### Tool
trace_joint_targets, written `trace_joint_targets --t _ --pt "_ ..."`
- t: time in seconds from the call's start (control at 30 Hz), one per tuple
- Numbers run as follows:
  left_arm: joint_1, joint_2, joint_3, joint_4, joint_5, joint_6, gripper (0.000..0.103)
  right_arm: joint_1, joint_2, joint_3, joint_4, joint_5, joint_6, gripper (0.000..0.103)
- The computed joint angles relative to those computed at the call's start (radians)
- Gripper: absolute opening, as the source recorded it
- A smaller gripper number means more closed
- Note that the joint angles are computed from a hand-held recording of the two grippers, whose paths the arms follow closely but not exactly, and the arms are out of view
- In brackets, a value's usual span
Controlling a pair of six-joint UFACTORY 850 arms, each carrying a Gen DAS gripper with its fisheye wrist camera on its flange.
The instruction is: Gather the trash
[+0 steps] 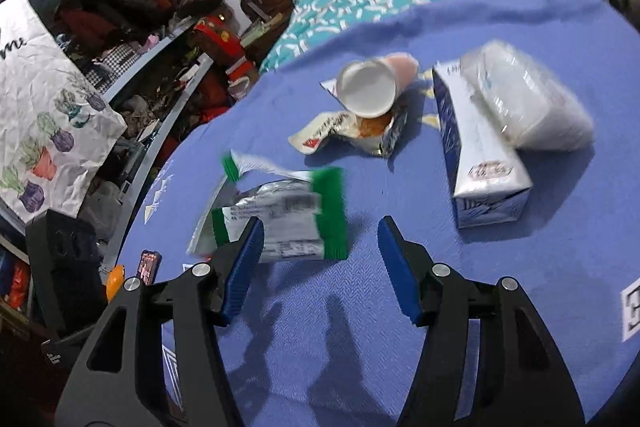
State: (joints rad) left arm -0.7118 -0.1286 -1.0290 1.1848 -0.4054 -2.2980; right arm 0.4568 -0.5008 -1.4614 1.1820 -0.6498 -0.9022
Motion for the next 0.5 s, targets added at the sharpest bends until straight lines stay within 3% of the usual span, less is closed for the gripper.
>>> trace_joint_targets --t 0.07,0.1,0.27,0.43,0.5 --pt "-0.002 0.033 0.036 -0.002 -0.007 -0.051 0.07 0.003 -0.009 -0.008 -0.004 -0.003 0.004 0.061" --pt "-0.003 0.047 0.051 0.022 -0.012 -0.085 0.072 0.006 -0.011 -0.009 -0.008 -0.001 0.004 0.061" --pt "0.006 0.1 0.09 0.046 -0.058 -0.131 0.073 0.031 -0.027 -0.027 -0.056 0.023 0.013 0.062" --pt "0.055 0.057 0.039 -0.175 -0.148 0.074 0.073 0.072 -0.079 -0.086 -0.221 0.066 0.107 0.062" --pt "0.071 0.071 0.06 -0.195 -0.157 0.047 0.073 0.085 -0.093 -0.11 -0.277 0.08 0.13 0.068"
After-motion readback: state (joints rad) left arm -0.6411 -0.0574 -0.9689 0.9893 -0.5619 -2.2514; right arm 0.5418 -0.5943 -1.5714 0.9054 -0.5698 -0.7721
